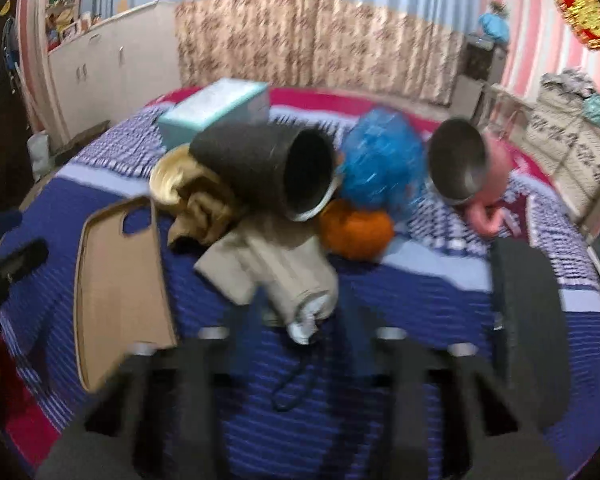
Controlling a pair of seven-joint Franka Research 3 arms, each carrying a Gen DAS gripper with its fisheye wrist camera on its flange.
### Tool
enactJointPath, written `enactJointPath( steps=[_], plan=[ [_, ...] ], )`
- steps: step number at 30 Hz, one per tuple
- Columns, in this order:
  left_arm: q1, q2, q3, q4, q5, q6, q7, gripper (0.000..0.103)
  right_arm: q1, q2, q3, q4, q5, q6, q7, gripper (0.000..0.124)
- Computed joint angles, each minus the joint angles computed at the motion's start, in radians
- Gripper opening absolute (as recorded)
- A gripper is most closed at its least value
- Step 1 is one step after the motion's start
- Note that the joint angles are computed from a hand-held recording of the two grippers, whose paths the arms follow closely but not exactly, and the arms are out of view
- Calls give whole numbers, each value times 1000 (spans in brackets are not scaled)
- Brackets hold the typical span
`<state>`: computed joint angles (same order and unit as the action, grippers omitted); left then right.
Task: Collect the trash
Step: 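Grasp the beige cloth with the right gripper, then grasp the crumpled brown cloth with the left gripper while the right gripper holds the beige cloth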
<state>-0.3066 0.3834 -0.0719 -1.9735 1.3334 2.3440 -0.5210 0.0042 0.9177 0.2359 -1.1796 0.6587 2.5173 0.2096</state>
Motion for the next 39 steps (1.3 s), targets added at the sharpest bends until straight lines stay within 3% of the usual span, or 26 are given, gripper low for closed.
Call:
enactJointPath(
  steps=[8,13,17,22,25,29,33,37,39],
  plan=[
    [4,79,18,146,7,91,73,97,-118,-64,48,-66,163,22,-76,22],
    [-19,175,40,284,-26,145,162,97,-179,-106,41,-109,255,73,-143,22],
    [-33,274,55,416,-128,152,299,96,-210,-90,6,-65,277,82,-98,22],
    [-30,342,74,511,-249,183,440,74,-222,-45,-24,-11,249,106,-19,22],
    [-9,371,70,541,-344,213,522,54,-235,-15,-25,30,227,103,38,22],
    [-50,351,122,509,-364,241,513,49,-275,-35,20,-1,262,151,-10,22],
    [-87,310,144,464,-348,276,478,25,-312,-50,35,-13,304,156,-28,22],
    [-128,325,148,511,-317,243,489,21,-336,-53,23,-9,330,148,-13,22],
    [-129,333,140,525,-321,257,495,11,-347,-59,22,-15,343,150,-19,22]
  ],
)
